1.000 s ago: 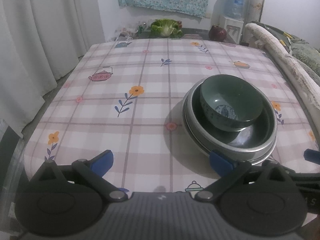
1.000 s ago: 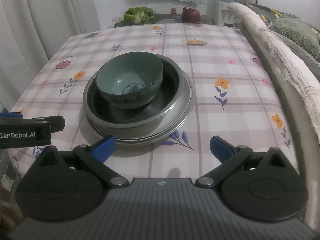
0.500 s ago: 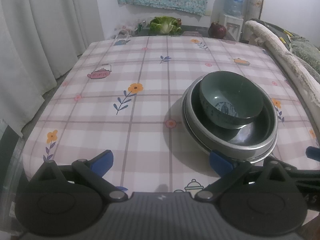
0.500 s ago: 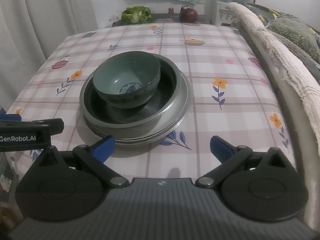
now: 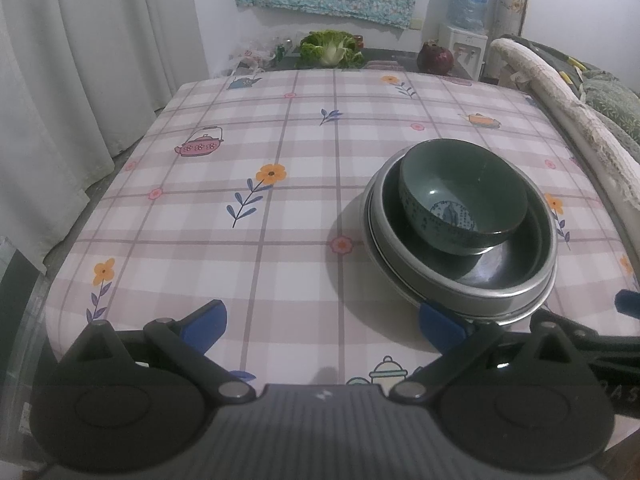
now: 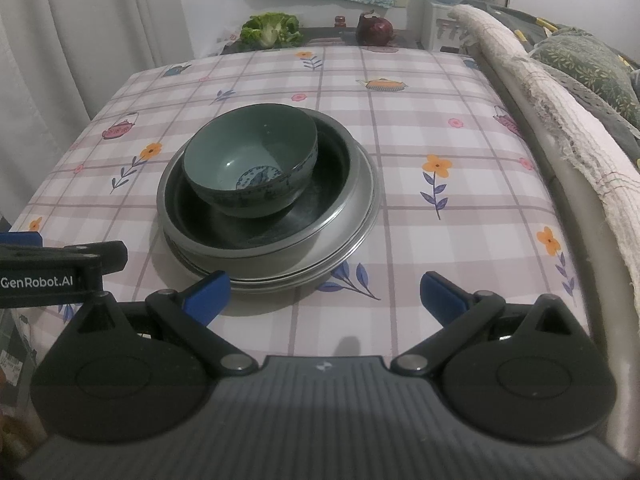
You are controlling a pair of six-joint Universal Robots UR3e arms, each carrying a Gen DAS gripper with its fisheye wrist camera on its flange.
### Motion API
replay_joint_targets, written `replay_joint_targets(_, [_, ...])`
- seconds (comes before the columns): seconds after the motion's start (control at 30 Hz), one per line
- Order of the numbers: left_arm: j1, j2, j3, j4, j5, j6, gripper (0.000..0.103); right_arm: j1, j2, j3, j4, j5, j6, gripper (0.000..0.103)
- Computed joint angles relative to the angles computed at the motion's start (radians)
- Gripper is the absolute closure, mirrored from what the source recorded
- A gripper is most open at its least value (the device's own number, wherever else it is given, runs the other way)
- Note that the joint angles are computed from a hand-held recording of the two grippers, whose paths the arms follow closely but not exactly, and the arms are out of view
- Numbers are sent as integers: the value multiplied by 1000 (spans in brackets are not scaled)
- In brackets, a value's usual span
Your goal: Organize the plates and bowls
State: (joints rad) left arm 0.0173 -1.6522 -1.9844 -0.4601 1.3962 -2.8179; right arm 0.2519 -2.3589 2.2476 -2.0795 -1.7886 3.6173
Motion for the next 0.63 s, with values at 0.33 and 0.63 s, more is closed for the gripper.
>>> replay_joint_targets(0.33, [0, 0, -1, -1, 0, 0, 0, 8, 1, -6, 9, -13, 4, 1])
replay_joint_targets(0.63, [2, 0, -4, 3, 1, 1, 0, 9, 3, -6, 6, -13, 4, 1])
